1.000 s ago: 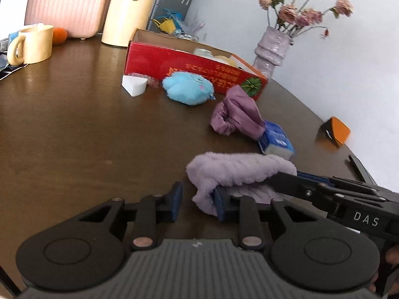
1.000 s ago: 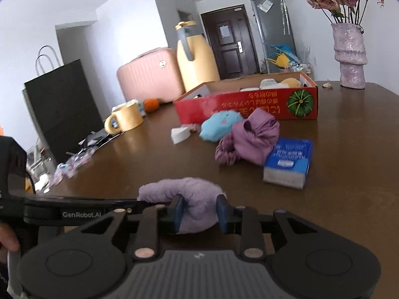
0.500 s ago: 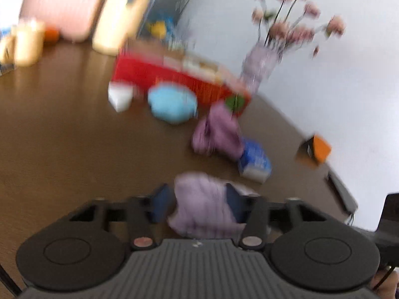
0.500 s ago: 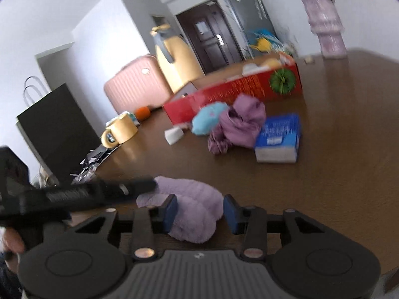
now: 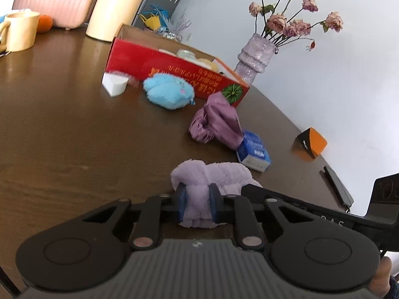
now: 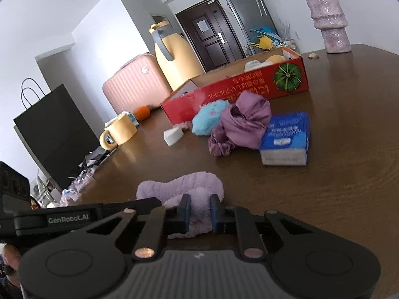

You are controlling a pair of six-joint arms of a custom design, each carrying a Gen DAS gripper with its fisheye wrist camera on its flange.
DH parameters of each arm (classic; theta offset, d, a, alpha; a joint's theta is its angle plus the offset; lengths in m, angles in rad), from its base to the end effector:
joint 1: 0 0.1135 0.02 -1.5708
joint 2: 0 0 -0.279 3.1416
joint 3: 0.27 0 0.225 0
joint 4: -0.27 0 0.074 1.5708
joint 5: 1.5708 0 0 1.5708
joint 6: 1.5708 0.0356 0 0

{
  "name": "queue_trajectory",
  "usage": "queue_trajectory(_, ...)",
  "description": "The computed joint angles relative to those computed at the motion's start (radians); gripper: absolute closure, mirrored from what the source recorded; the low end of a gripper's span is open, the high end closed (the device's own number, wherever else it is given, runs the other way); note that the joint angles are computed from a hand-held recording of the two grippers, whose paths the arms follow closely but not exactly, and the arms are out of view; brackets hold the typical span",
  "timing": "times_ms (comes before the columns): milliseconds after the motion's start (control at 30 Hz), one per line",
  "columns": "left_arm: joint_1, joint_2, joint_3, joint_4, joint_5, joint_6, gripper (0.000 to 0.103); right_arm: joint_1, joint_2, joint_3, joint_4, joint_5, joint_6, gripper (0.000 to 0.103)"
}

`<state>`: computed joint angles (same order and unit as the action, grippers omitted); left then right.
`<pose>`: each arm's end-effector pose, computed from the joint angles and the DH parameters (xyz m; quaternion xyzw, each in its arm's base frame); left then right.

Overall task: Organize soft objects
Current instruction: 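Carry the lavender headband into the box and open the left gripper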

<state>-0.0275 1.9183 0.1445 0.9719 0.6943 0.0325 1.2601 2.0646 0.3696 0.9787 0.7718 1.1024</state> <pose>0.1999 -0.0283 0.0785 0.1537 0.8675 -0.3145 0.3535 0.1031 0.2399 0.0712 0.0891 0.8528 0.2250 0.4627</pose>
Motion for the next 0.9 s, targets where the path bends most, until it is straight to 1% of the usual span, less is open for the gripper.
queue_trajectory(67, 0.002, -0.044, 0.032, -0.058, 0.019, -0.011, 0.085, -0.021, -0.044, -0.004, 0.006, 0.005, -0.057, 0.088)
queue_trajectory(133, -0.005, -0.107, 0.086, -0.121, 0.037, -0.028, 0.085, -0.093, -0.118, -0.001, 0.017, -0.013, -0.178, 0.088)
queue_trajectory(167, -0.010, -0.139, 0.138, -0.164, 0.047, -0.038, 0.085, -0.143, -0.148, 0.008, 0.023, -0.045, -0.239, 0.088)
queue_trajectory(200, -0.017, -0.163, 0.200, -0.218, 0.049, -0.046, 0.085, -0.218, -0.182, 0.029, 0.024, -0.099, -0.313, 0.088)
queue_trajectory(267, -0.029, -0.155, 0.391, -0.349, 0.053, -0.066, 0.085, -0.372, -0.217, 0.112, -0.014, -0.230, -0.432, 0.088)
queue_trajectory(333, -0.055, -0.091, 0.606, -0.476, 0.001, -0.082, 0.085, -0.528, -0.194, 0.249, -0.089, -0.389, -0.490, 0.088)
queue_trajectory(400, -0.079, 0.015, 0.850, -0.636, -0.064, -0.073, 0.085, -0.656, -0.122, 0.450, -0.251, -0.539, -0.510, 0.088)
queue_trajectory(433, -0.093, 0.077, 0.975, -0.716, -0.111, -0.063, 0.085, -0.699, -0.077, 0.543, -0.320, -0.590, -0.515, 0.088)
queue_trajectory(533, -0.126, 0.263, 1.310, -0.942, -0.226, -0.040, 0.085, -0.787, 0.082, 0.839, -0.547, -0.712, -0.511, 0.088)
queue_trajectory(600, -0.145, 0.363, 1.473, -1.056, -0.304, 0.000, 0.084, -0.811, 0.168, 0.981, -0.657, -0.755, -0.498, 0.088)
queue_trajectory(633, -0.156, 0.403, 1.531, -1.095, -0.348, 0.014, 0.083, -0.815, 0.210, 1.056, -0.729, -0.774, -0.501, 0.087)
queue_trajectory(700, -0.179, 0.451, 1.597, -1.150, -0.430, 0.075, 0.081, -0.815, 0.270, 1.150, -0.823, -0.795, -0.513, 0.086)
queue_trajectory(733, -0.187, 0.457, 1.588, -1.144, -0.466, 0.116, 0.080, -0.813, 0.293, 1.190, -0.867, -0.798, -0.523, 0.084)
queue_trajectory(767, -0.193, 0.459, 1.578, -1.137, -0.490, 0.148, 0.075, -0.810, 0.314, 1.219, -0.893, -0.803, -0.525, 0.083)
queue_trajectory(800, -0.195, 0.457, 1.559, -1.120, -0.507, 0.165, 0.075, -0.810, 0.326, 1.234, -0.910, -0.808, -0.526, 0.082)
queue_trajectory(833, -0.197, 0.453, 1.541, -1.104, -0.517, 0.173, 0.072, -0.811, 0.327, 1.231, -0.898, -0.807, -0.527, 0.080)
queue_trajectory(867, -0.191, 0.448, 1.529, -1.091, -0.504, 0.180, 0.066, -0.816, 0.318, 1.214, -0.878, -0.813, -0.521, 0.076)
queue_trajectory(900, -0.188, 0.441, 1.526, -1.094, -0.498, 0.170, 0.063, -0.822, 0.302, 1.185, -0.851, -0.819, -0.511, 0.068)
